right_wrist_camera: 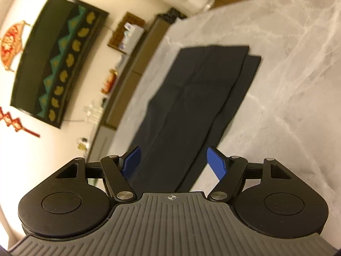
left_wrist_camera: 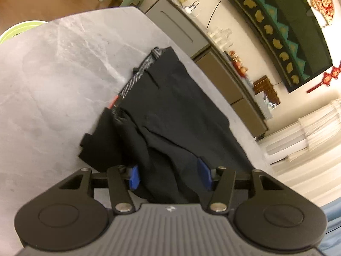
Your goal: Fold clothes
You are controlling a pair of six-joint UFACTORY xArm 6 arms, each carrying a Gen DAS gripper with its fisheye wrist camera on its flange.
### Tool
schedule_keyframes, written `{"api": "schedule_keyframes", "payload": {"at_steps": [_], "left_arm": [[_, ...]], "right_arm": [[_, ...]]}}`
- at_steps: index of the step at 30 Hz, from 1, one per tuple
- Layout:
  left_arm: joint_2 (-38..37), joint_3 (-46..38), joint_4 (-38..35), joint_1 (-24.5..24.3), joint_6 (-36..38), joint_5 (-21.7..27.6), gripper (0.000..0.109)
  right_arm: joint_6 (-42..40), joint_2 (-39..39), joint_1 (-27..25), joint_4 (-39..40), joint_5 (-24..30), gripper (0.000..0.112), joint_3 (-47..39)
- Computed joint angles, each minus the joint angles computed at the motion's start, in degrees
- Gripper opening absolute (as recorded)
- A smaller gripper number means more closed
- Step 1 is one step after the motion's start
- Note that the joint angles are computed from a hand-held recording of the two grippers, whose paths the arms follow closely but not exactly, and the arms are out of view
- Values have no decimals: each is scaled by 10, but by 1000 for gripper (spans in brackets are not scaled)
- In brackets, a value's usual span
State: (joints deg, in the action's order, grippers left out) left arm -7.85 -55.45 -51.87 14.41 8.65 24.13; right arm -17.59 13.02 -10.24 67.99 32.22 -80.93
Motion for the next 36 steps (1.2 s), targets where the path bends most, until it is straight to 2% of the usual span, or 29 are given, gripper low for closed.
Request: {"api": "schedule_keyframes", "payload": {"at_steps": [1,3,6,10,14,17,19,21,23,28,29,30,31,36], "left_arm": [[4,-1,14,-3,-13,-2,49],[8,-2,37,-6,-35,-6,35],[8,1,38,-5,-37,-7,32],[9,1,34,-5,-34,-5,33],[17,-7,36,-9,-35,-3,34],[24,-13,51,-15,-38,-5,32],[25,-13,70,-22,-35,-12,22],[23,-12,79,-25,-29,-18,14],[20,-11,80,-26,-21,-21,12],[9,-3,56,-20,-8,-20,12],[8,-2,51,-19,-5,-19,12],[8,-3,47,-19,-2,-17,12],[7,-3,43,-19,1,-16,13],[9,-6,34,-17,5,-7,18]], "right_arm": [[9,16,-2,-13,5,73,-17],[13,44,0,-21,13,71,-48],[16,65,3,-24,28,69,-79],[83,83,2,-77,36,69,-93],[89,89,3,-79,29,69,-98],[88,110,7,-77,27,65,-120],[92,123,8,-86,31,56,-135],[105,133,10,-117,42,9,-148],[106,139,14,-133,39,2,-150],[73,112,12,-94,20,2,-116],[65,107,10,-76,20,4,-109],[71,107,7,-66,23,16,-108],[76,107,6,-60,23,19,-107],[100,116,8,-65,-17,21,-121]]}}
